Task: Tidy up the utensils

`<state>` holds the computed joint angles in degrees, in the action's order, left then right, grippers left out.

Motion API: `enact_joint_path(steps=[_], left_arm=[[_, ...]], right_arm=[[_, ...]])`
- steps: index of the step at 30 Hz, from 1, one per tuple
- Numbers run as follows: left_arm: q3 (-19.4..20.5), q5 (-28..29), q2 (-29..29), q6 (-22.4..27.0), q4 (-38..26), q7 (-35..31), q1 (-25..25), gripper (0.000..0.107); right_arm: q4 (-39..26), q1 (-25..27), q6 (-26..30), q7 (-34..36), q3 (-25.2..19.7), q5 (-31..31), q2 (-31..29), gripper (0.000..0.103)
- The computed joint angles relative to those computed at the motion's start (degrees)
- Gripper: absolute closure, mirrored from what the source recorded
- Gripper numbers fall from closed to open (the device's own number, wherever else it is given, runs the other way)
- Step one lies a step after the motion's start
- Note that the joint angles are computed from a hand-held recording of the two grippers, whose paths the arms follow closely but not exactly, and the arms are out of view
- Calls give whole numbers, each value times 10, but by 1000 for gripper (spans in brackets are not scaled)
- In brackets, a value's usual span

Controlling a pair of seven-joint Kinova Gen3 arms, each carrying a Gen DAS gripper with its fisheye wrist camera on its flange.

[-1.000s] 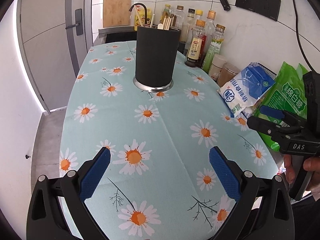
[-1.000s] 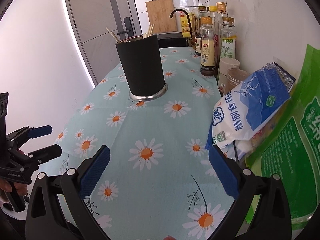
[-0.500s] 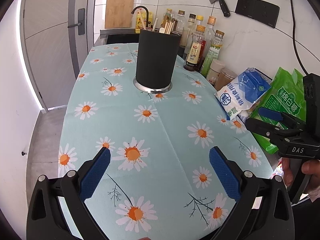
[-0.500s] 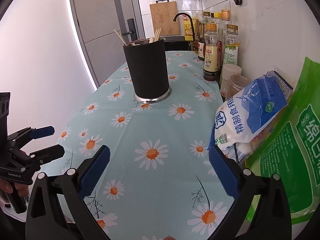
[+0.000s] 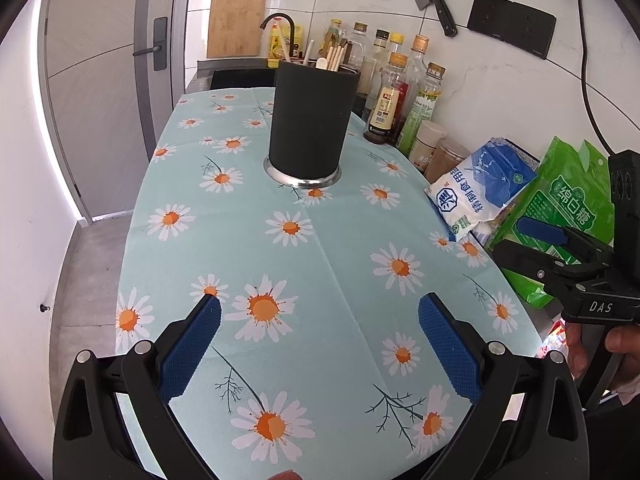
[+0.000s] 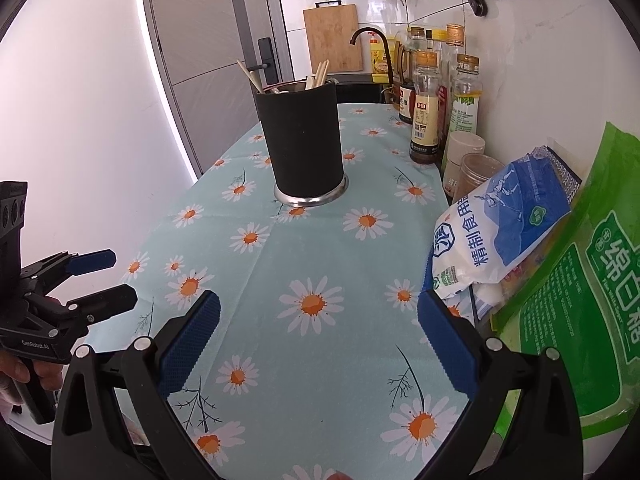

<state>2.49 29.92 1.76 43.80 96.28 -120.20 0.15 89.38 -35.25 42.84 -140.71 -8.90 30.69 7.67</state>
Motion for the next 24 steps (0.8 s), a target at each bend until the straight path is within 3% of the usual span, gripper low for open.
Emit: enact_joint_path(steps=[24], left_arm=[[0,14,0,8,4,-14,-2,11]], right_arm=[[-10,-1,0,30,3,-28,9,5]])
